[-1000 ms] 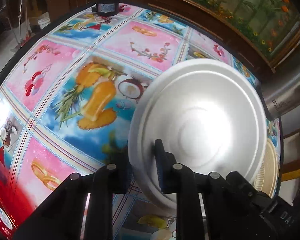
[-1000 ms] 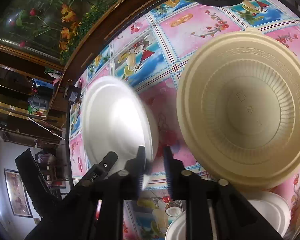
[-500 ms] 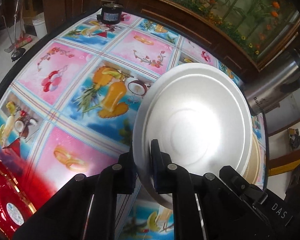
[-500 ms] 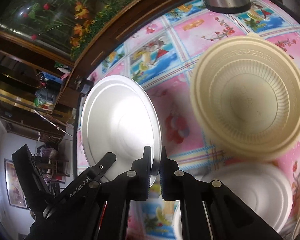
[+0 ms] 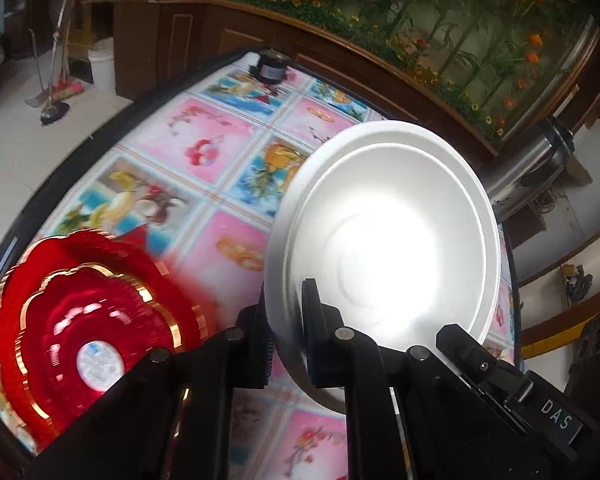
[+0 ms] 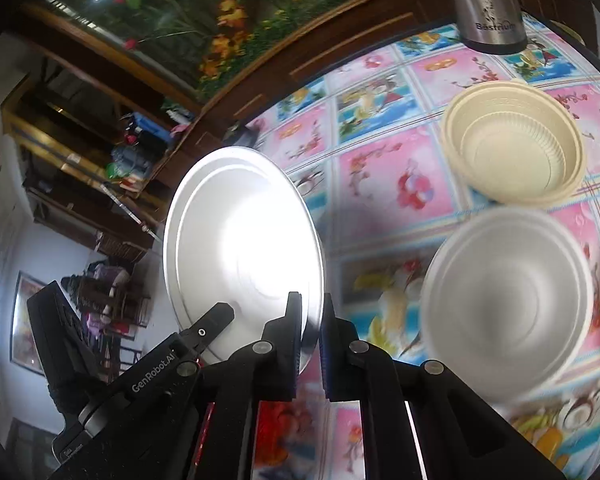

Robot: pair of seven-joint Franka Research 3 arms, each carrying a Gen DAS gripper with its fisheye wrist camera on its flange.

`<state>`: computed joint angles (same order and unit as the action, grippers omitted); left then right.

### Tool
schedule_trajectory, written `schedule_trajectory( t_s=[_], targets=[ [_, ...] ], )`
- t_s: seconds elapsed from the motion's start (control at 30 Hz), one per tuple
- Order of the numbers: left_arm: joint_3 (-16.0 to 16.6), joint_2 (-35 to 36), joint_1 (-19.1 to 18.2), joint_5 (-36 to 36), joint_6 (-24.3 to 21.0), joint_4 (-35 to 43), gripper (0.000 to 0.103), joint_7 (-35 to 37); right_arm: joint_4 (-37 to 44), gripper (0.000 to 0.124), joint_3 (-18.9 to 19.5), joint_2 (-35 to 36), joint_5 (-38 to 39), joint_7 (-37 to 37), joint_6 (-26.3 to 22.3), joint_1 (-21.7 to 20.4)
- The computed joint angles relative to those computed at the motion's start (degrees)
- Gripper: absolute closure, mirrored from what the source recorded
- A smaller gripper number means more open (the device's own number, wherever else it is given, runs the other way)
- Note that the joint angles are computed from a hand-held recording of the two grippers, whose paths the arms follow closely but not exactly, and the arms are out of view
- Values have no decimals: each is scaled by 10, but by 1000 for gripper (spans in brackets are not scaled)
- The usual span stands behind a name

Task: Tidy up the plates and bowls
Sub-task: 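Carry the white plate with the left tool over the red plate stack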

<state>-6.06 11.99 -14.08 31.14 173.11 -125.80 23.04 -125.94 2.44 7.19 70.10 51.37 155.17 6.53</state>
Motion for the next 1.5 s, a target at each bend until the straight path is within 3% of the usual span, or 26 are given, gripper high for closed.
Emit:
schedule_trajectory(
  t_s=[0.1, 0.23, 0.47, 0.73, 1.17, 1.5],
  targets=[
    [48, -43, -30, 98, 7, -48, 93, -100, -27, 117, 8, -23, 31, -36, 0, 10],
    [51, -89, -7, 179, 16, -105, 93, -179, -53, 117, 16, -42, 48, -61, 6, 36],
    [30, -152, 66, 310, 27, -176, 93, -308, -72, 117, 31, -56, 58, -80, 23, 85],
    [-27, -187, 148, 405, 40, -207, 93, -409, -88, 116, 36, -71, 54, -95, 36, 116],
    [-49, -199, 186, 419, 68, -219, 93, -410, -103, 116, 32, -86, 38, -84, 43, 133],
    [-60, -217, 196, 429, 55, -232, 93, -420, -101, 116, 32, -83, 43, -94, 30, 135]
  ],
)
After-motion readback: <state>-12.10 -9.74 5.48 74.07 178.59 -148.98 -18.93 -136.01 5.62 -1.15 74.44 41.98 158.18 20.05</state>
